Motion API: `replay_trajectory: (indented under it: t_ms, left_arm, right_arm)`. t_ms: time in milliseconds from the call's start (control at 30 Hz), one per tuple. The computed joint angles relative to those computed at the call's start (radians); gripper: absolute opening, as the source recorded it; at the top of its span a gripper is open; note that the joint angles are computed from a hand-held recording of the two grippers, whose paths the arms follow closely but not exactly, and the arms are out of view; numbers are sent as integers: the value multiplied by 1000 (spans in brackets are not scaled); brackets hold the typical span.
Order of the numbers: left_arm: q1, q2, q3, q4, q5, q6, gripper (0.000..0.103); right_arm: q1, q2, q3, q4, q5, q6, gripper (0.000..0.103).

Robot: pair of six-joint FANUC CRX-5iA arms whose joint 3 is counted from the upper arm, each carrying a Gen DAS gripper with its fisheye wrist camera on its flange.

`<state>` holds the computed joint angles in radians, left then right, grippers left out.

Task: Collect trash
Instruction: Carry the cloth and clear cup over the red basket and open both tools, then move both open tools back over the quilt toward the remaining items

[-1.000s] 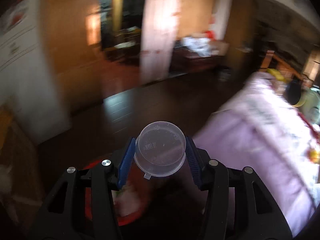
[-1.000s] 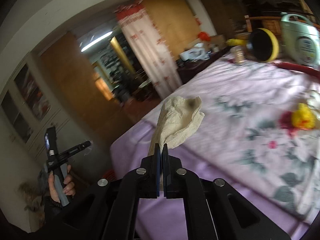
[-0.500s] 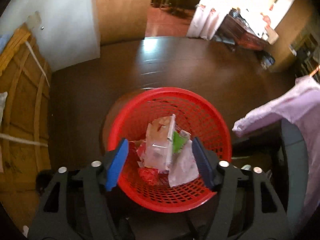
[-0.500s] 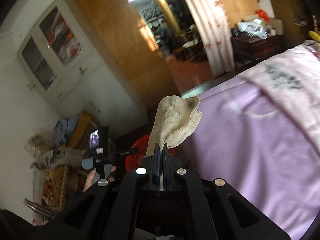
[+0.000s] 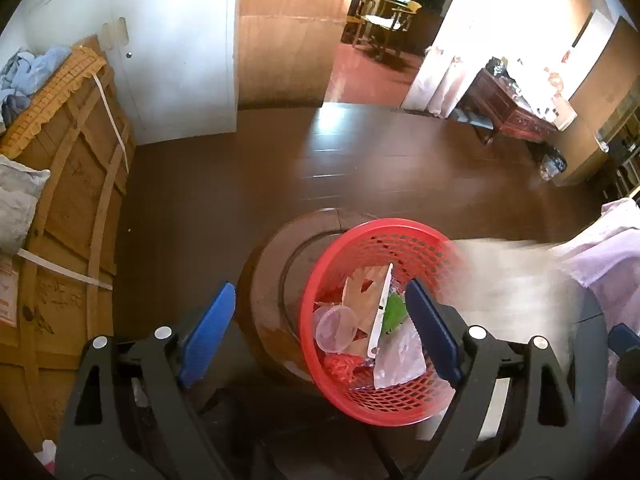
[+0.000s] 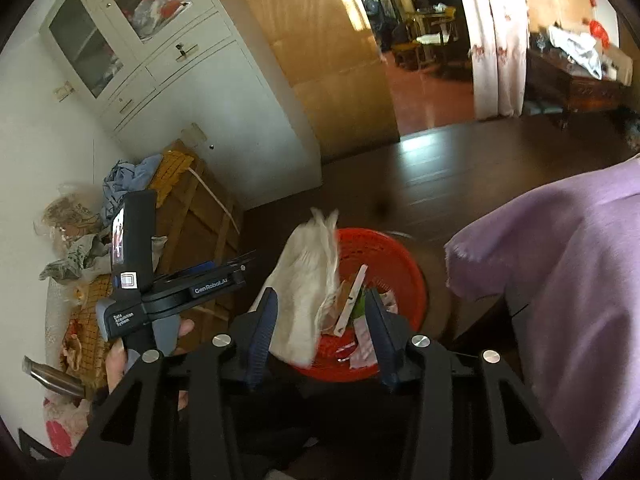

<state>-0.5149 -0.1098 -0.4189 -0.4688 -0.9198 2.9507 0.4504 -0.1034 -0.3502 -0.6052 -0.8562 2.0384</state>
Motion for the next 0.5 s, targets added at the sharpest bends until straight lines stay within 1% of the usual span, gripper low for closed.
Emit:
replay_trajectory:
  t_ms: [167,267,367,400,500]
  left_arm:
    - [-22,30,16,-2,14,-19,85]
    - [-30,57,33,6,6,-32,85]
    - [-35,54,41,13,5,-35,85]
    - [-46,52,50,3,-4,-29,85]
    - [-81,55,85,-28,-40,-20,85]
  right_arm:
    - [-86,-91,-48,0,7,2,46]
    - [-186,-128,-46,-38,-20,33,46]
    - [-279,-175,-50,-72,-41,70,46]
    - [-312,-200,-55,-76,-40,77,46]
    - [-437,-236,-46,-115,-78,129,46]
